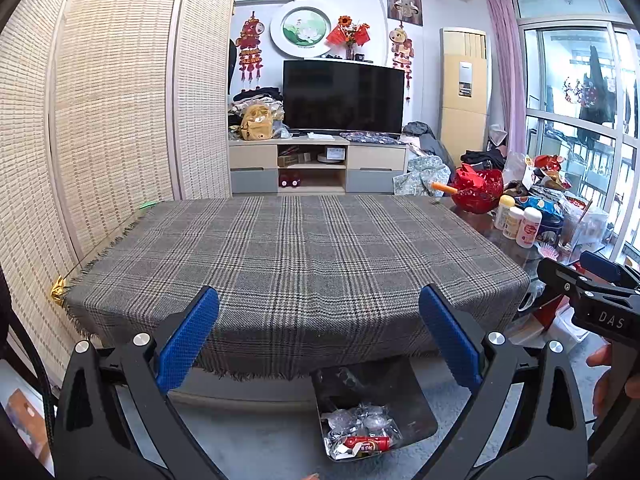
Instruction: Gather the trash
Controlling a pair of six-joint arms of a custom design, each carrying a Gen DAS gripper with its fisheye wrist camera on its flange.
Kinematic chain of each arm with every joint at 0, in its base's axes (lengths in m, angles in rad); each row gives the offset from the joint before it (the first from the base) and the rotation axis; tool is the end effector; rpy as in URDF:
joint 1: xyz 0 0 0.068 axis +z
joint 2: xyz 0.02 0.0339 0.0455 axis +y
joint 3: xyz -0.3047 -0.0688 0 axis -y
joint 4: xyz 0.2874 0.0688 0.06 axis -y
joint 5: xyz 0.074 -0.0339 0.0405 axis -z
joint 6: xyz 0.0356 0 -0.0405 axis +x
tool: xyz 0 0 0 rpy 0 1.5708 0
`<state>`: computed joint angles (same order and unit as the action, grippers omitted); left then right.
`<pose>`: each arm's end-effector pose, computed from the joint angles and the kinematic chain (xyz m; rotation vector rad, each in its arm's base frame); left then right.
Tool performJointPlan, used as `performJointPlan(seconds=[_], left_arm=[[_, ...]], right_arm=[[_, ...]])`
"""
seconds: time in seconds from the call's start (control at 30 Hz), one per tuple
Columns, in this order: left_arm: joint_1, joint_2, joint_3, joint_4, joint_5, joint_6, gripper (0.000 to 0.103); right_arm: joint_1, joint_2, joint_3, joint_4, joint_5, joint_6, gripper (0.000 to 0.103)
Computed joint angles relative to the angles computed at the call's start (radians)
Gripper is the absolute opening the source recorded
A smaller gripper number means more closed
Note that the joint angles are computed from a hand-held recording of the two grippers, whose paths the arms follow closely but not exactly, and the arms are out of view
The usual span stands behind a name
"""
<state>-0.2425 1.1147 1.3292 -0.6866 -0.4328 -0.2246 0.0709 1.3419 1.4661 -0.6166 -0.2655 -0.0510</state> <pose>0.2448 -0.0452 0.4585 -0.2489 1.9836 0.1430 0.3226 0.0323 0.4542 -0.2884 2.0363 0.2859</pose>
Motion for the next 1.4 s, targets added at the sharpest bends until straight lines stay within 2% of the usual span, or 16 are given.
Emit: performJointPlan(seconds=[1.07,1.4], left_arm=[[0.0,0.006,0.0,-0.019,-0.023,-0.022,0.095],[0.034,0.003,-0.005,-0.013,0.004,-0.032,0.095]], right_arm=[[0.024,-0.003,-0.003,-0.007,0.026,0.014,0.1],[0.03,0.001,0.006,-0.019,0.037,0.016,0.1]])
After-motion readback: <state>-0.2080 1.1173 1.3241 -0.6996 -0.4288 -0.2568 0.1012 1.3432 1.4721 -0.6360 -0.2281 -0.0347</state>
